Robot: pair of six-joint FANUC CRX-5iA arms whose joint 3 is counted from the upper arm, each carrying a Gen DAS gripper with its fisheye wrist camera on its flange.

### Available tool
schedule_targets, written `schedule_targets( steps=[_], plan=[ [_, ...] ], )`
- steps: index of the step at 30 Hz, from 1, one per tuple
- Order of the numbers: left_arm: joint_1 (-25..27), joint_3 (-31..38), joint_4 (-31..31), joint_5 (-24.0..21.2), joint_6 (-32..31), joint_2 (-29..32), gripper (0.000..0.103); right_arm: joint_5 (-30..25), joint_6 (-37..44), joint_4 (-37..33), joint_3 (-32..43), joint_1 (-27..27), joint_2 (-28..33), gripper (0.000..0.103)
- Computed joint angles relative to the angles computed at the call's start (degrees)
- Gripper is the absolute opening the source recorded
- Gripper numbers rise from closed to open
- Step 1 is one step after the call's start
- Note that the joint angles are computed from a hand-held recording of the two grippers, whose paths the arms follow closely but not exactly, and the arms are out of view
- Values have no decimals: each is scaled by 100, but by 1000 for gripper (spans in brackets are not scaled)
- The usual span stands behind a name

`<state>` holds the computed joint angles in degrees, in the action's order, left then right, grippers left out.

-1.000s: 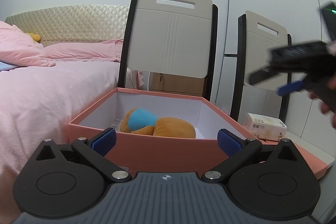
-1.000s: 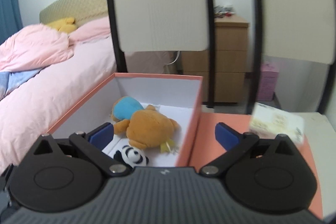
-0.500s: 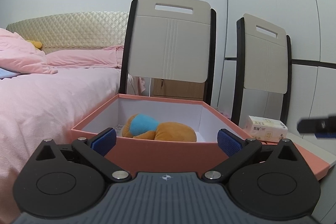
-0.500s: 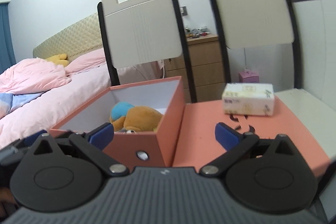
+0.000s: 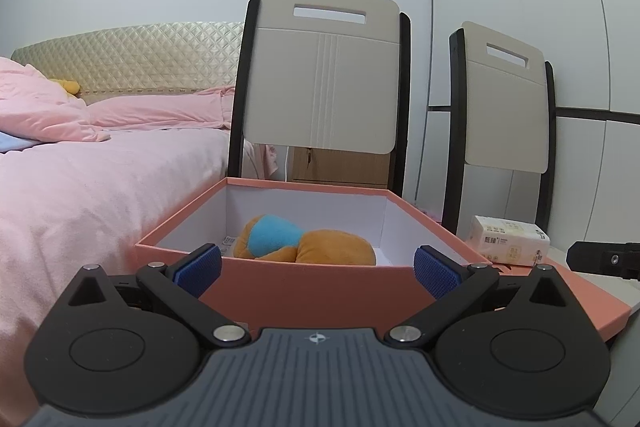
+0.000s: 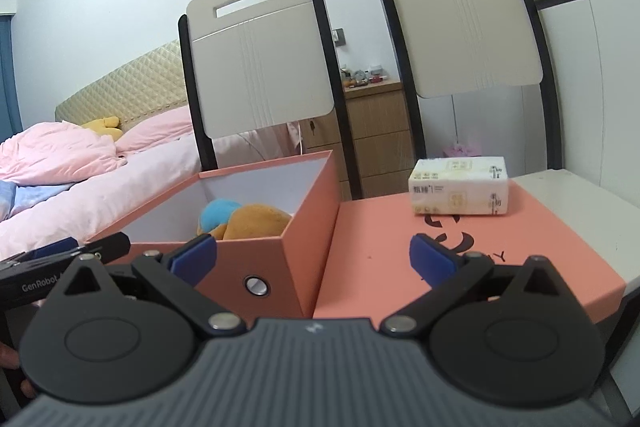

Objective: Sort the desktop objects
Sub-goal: 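Move the right gripper to the white tissue pack and grasp it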

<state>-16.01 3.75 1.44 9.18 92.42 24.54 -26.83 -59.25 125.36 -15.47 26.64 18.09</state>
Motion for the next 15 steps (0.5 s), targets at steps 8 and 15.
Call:
schedule_targets(
  steps=[8,15],
  plan=[
    [-6,-2,53,5,-43,5,103,60,-45,53,23,-16,10,103],
    [27,90,-351,-101,336,-8,103,15,28,-33,17,24,15,103]
  ],
)
